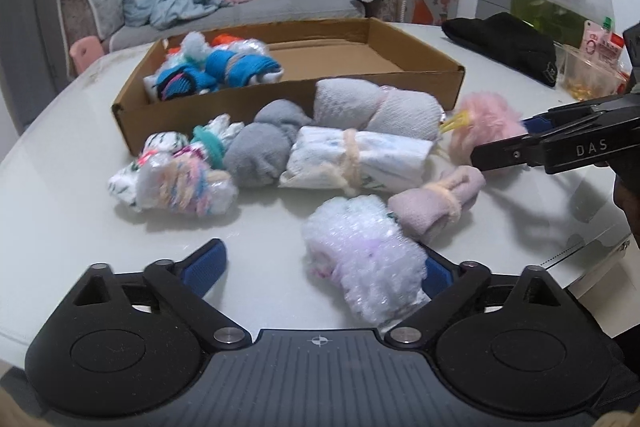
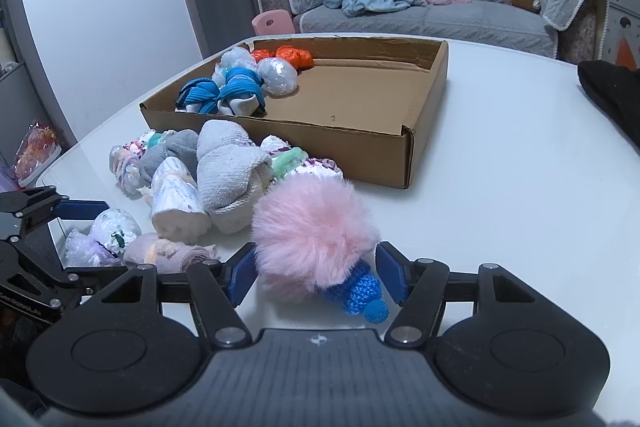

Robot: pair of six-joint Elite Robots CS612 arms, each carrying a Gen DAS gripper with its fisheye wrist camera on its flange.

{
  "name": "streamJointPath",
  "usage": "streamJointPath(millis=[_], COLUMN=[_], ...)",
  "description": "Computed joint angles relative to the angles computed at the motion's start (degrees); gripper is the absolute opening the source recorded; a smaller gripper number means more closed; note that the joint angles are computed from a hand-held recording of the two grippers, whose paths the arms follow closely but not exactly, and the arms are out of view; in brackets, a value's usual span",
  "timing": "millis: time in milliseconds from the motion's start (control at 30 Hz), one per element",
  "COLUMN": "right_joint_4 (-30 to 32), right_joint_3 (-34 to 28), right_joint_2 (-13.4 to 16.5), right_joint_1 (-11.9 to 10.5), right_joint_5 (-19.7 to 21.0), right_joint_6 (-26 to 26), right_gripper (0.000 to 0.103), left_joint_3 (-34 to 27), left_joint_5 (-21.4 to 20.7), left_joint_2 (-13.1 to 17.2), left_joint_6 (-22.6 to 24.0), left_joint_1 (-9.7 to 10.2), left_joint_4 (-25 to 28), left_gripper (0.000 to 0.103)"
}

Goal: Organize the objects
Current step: 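Grasp the bubble-wrap ball with the left tool while the right tool grasps the pink pompom, then carry the bubble-wrap ball and pink pompom into the tray and release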

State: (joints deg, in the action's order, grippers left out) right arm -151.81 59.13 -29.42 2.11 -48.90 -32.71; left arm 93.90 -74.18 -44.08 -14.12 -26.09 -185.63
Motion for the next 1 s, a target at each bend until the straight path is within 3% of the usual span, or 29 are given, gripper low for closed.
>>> streamJointPath(millis=[167, 233, 433, 833, 1000], right_joint_4=[-0.6, -0.6, -0.9, -6.2, -8.0], right_joint_3=[0.0, 0.1, 0.5, 0.9, -1.5], right_joint_2=[0.1, 0.1, -0.2, -1.3, -0.6], right_joint_1=[-0.2, -0.2, -0.5, -1.7, -1.9], right_joint_5=[0.4, 0.4, 0.9, 3.3, 4.4], right_joint_6=[1.4, 1.4, 2.0, 4.4, 5.6], right_gripper=[0.049, 0.041, 0.032, 0.032, 0.032], left_joint_3=[0.1, 0.2, 0.6, 1.8, 0.2], left_joint_5=[-1.2, -2.0, -1.9, 1.2, 2.2], left_joint_2=[0.0, 0.0, -0.6, -2.6, -3.1], left_joint_6=[1.1, 1.3, 0.5, -1.2, 2.4], left_joint_1=[-0.20, -0.21, -0.15, 1.06, 1.93], left_joint_4=[-1.6, -2.0, -1.8, -4.2, -4.9], left_gripper=[0.067, 0.054, 0.050, 0.050, 0.050])
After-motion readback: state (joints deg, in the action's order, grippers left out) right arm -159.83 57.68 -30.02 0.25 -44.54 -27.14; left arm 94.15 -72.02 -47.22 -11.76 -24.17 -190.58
